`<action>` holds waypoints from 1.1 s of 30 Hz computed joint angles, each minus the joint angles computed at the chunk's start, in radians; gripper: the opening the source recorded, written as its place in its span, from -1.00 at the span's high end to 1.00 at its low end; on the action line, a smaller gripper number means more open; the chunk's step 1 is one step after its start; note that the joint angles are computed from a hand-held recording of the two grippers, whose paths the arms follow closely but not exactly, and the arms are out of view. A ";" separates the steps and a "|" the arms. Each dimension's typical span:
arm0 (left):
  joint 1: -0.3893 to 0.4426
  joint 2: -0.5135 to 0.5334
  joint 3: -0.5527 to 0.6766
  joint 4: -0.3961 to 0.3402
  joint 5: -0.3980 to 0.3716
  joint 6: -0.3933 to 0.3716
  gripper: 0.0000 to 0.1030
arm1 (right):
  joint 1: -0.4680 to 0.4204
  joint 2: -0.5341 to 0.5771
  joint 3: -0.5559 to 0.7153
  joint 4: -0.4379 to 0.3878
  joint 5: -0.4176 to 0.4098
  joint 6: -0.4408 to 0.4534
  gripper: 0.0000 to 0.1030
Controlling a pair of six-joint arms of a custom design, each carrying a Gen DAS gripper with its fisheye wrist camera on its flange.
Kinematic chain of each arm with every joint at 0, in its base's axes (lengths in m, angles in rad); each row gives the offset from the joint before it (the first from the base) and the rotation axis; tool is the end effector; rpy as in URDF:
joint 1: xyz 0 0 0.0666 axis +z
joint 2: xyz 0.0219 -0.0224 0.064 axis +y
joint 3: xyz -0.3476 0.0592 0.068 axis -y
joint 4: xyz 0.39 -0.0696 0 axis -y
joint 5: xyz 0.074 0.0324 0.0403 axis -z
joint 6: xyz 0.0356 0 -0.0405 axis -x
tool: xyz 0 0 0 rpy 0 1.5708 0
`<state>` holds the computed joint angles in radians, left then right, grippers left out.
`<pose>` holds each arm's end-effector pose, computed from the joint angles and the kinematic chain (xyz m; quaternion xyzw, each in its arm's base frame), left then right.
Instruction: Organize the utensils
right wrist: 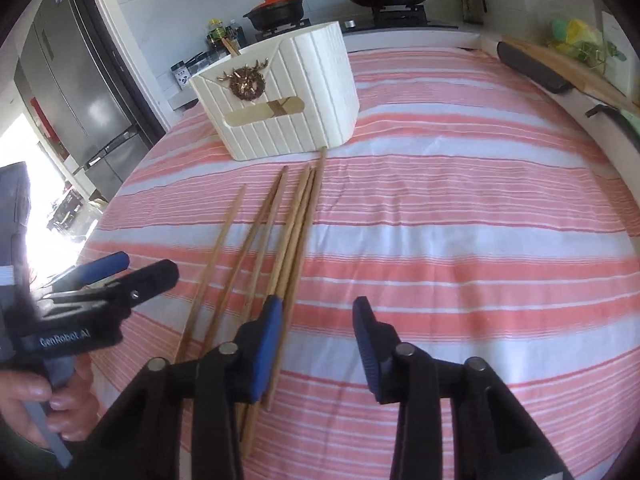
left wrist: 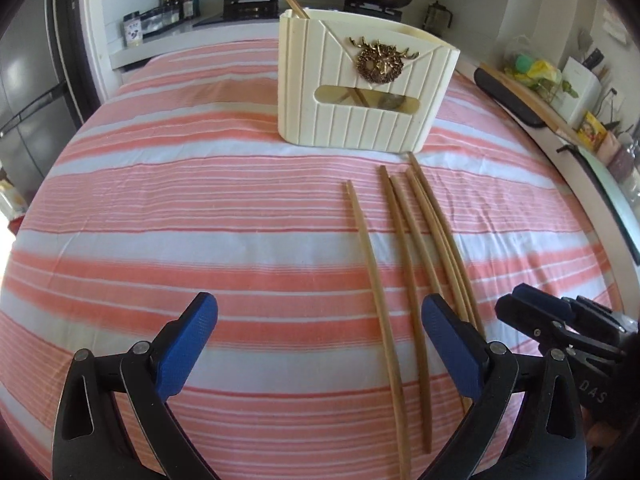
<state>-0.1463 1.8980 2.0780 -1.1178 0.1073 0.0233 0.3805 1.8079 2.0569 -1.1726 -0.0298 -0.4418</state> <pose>0.6387 -0.0984 0.4194 0.0750 0.9461 -0.0771 0.3054 0.5694 0.2285 0.4611 0.0243 0.9477 0.1400 0.2858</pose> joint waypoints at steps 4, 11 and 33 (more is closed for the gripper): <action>-0.011 0.029 0.023 -0.004 -0.044 -0.020 -0.97 | 0.013 0.087 0.111 -0.075 -0.022 0.039 0.59; -0.018 0.054 0.033 -0.013 -0.090 -0.043 -0.97 | 0.017 0.158 0.225 -0.164 -0.006 0.048 0.67; 0.055 -0.113 -0.192 0.027 0.031 -0.152 0.87 | 0.038 -0.111 -0.125 -0.152 0.265 0.014 0.88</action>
<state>-0.0912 1.7847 1.8864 -1.0910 0.1385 -0.1286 0.4186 1.6972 1.9320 -1.3246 0.2354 -0.4276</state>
